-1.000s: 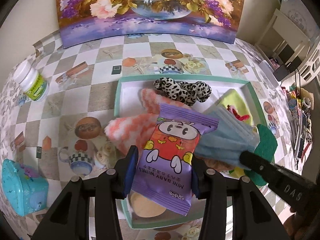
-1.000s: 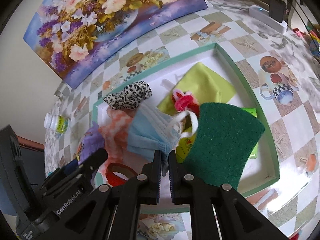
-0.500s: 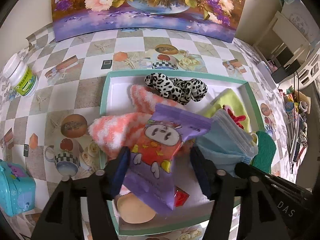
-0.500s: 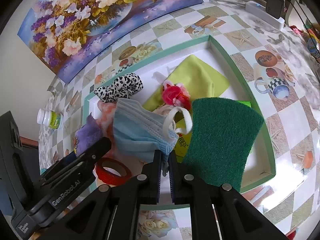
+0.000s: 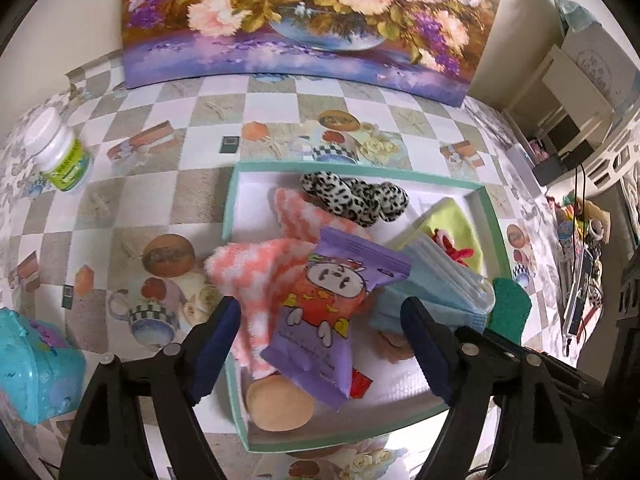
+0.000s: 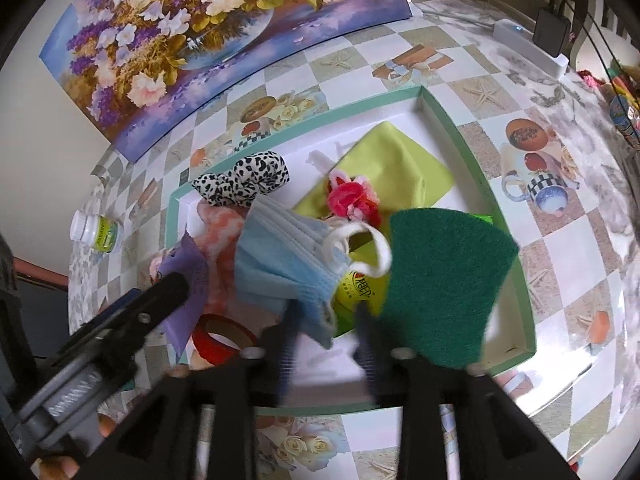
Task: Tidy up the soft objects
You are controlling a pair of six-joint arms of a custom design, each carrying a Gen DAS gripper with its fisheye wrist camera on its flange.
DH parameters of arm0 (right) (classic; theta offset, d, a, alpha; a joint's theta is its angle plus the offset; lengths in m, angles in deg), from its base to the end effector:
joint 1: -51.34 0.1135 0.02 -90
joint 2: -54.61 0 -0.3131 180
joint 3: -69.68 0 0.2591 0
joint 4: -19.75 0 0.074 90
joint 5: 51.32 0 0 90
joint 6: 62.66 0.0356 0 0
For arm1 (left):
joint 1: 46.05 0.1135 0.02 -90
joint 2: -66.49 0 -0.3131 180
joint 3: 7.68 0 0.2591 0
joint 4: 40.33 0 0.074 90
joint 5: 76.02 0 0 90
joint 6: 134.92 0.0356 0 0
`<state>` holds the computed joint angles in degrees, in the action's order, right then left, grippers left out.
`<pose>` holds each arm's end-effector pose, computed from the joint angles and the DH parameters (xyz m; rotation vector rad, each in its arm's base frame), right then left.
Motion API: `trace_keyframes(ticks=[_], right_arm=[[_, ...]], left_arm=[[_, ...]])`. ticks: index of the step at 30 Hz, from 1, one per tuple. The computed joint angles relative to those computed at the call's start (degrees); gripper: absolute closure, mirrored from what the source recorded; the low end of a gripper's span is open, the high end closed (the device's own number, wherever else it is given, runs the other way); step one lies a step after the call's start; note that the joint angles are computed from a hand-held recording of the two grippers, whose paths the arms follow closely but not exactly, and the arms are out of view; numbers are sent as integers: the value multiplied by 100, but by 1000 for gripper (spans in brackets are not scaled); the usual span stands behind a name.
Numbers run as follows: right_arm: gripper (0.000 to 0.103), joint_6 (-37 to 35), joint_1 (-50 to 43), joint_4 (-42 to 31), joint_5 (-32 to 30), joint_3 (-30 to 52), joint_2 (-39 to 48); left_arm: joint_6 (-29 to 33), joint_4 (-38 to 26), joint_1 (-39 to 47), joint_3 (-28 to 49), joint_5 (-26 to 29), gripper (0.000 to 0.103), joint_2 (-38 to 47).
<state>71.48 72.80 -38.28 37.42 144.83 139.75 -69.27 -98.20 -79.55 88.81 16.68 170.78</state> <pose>0.2693 0.1067 0.2789 0.5473 2.7595 0.3219 0.3319 -0.2217 0.2819 0.2351 2.7618 -0.3462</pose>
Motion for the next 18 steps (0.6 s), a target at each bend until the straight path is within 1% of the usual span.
trace_keyframes(ticks=[1,3,4,5,6,9,14,15,17,18], right_arm=[[52,-11,10,-33,39,22,5],[50,-27,31,-88,108,62,8],[46,-40,36,-96,117,72,9],[44,-52,48,-103,129,85,15],[41,-64,54,-106,141,91,25],[34,-95,102,-154,204,141,74],[21,-119,150,-142,269,170,93],[16,-124,158,-125,285,168,93],[12,-130,176,-103,319,169,85],[6,-130,184,-87,348,166,78]], left_arm=[[-10,-16,22,-3,-17,20,-27],[-56,9,57,-53,-114,18,-92],[-70,-9,73,-65,-174,14,-106],[-93,-37,93,-79,-256,8,-116],[-118,-63,116,-96,-343,7,-125],[-199,-134,199,-132,-529,7,-128],[-348,-207,370,-214,-630,5,-115],[-373,-223,401,-230,-653,4,-114],[-412,-232,462,-264,-659,3,-133],[-422,-227,480,-279,-652,3,-148]])
